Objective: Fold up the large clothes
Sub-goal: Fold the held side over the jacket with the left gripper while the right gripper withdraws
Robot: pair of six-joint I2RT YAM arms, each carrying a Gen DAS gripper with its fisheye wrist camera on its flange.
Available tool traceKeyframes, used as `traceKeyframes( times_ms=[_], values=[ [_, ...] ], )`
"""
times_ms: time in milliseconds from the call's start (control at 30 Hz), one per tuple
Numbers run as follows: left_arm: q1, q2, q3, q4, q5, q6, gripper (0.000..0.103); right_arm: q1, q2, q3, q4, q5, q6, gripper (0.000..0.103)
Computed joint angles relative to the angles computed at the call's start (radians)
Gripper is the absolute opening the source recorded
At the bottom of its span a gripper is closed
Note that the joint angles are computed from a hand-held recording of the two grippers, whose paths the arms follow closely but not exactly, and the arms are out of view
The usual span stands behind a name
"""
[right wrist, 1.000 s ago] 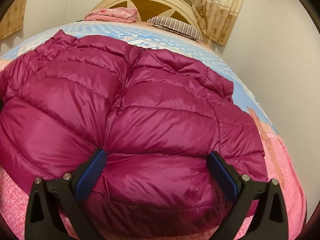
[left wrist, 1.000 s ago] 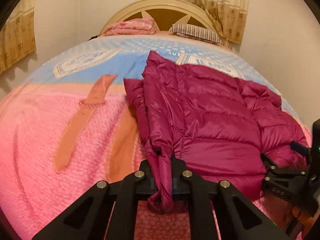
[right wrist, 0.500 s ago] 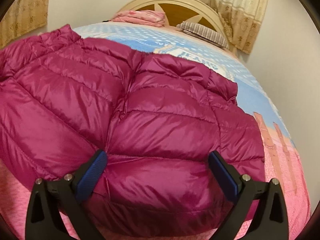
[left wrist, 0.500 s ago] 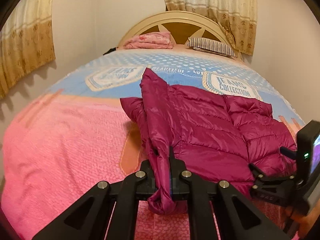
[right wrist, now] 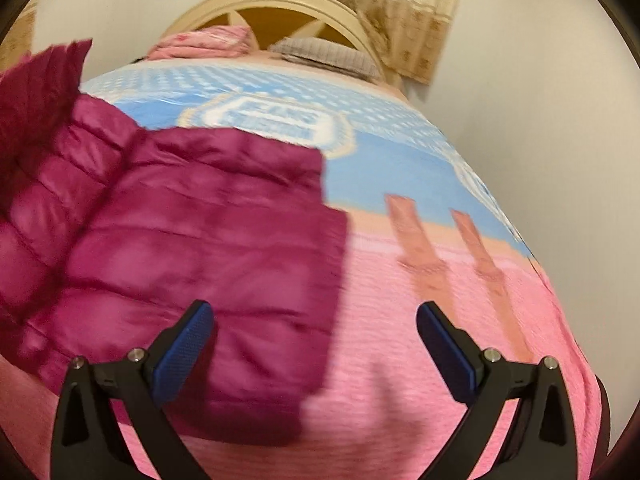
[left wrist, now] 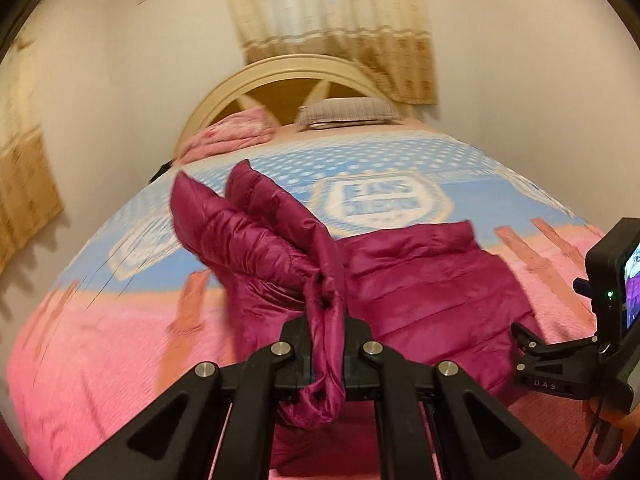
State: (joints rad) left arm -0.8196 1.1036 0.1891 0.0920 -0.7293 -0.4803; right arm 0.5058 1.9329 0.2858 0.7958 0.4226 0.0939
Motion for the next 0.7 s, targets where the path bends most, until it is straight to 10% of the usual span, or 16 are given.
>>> traceKeyframes(
  times_ms=[233, 700],
  values=[
    [-0.16, 0.464, 0.217, 0.19, -0.05, 0.068, 0.006, -0.257, 0.101, -0.072, 0.176, -0.114, -0.096, 0.103],
    [-0.26, 1.047, 0.599, 0.218, -0.098, 0.159, 0.006, -0.639, 0.235, -0.109, 0.361, -0.31, -0.264, 0.103]
  ],
)
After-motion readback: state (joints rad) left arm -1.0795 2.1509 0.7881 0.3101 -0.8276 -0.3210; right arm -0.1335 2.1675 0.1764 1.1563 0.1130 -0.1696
